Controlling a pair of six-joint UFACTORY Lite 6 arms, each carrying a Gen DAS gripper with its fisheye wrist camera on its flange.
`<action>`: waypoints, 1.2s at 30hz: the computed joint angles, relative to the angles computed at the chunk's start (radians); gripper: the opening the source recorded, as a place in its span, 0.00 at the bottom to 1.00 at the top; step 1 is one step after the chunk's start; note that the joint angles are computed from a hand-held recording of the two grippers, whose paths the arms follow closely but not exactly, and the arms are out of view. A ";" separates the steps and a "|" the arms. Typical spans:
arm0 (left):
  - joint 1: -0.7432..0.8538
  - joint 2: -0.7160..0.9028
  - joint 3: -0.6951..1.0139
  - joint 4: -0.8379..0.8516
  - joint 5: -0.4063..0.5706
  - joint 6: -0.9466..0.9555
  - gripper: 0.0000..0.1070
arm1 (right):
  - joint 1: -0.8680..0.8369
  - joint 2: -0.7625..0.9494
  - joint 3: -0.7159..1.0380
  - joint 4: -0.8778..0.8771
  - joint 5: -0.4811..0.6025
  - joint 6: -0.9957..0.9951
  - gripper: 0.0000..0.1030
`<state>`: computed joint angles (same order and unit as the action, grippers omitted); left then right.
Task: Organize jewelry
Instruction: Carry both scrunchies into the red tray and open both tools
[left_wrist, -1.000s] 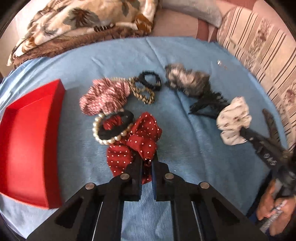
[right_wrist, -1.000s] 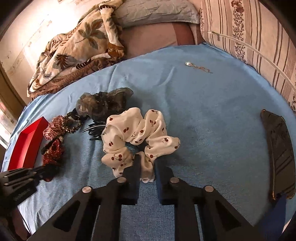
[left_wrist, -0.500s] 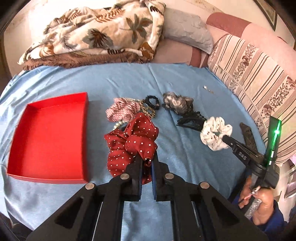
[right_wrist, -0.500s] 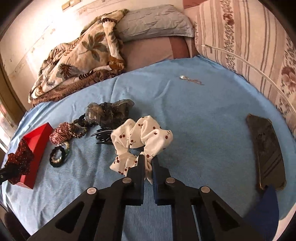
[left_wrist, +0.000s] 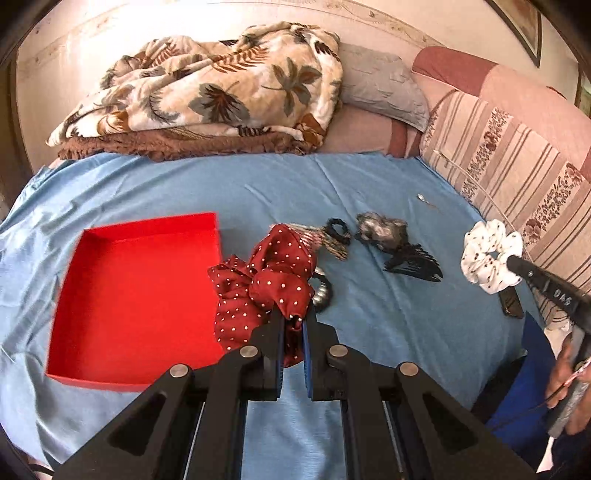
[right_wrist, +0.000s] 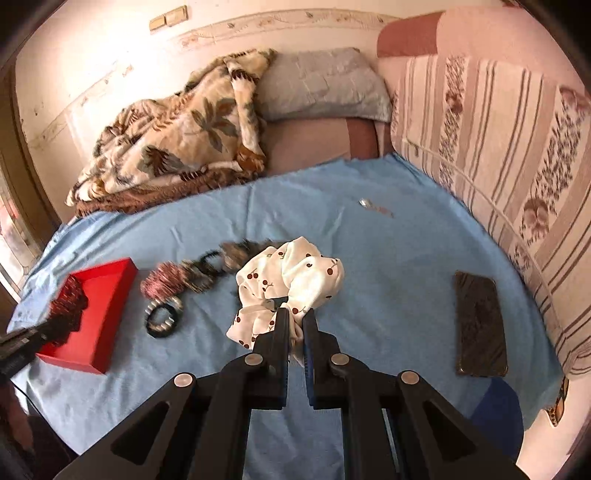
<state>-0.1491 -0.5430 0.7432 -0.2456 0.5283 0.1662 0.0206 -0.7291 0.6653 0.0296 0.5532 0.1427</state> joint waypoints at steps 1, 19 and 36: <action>0.036 -0.002 0.000 -0.036 0.007 0.055 0.07 | 0.050 0.020 0.023 -0.048 0.000 0.068 0.07; 0.561 0.339 0.161 -0.381 -0.004 0.646 0.07 | 0.645 0.705 0.658 -0.376 -0.007 0.494 0.08; 0.635 1.020 0.752 -0.343 0.036 0.463 0.08 | 0.614 1.531 1.517 0.023 0.153 0.165 0.08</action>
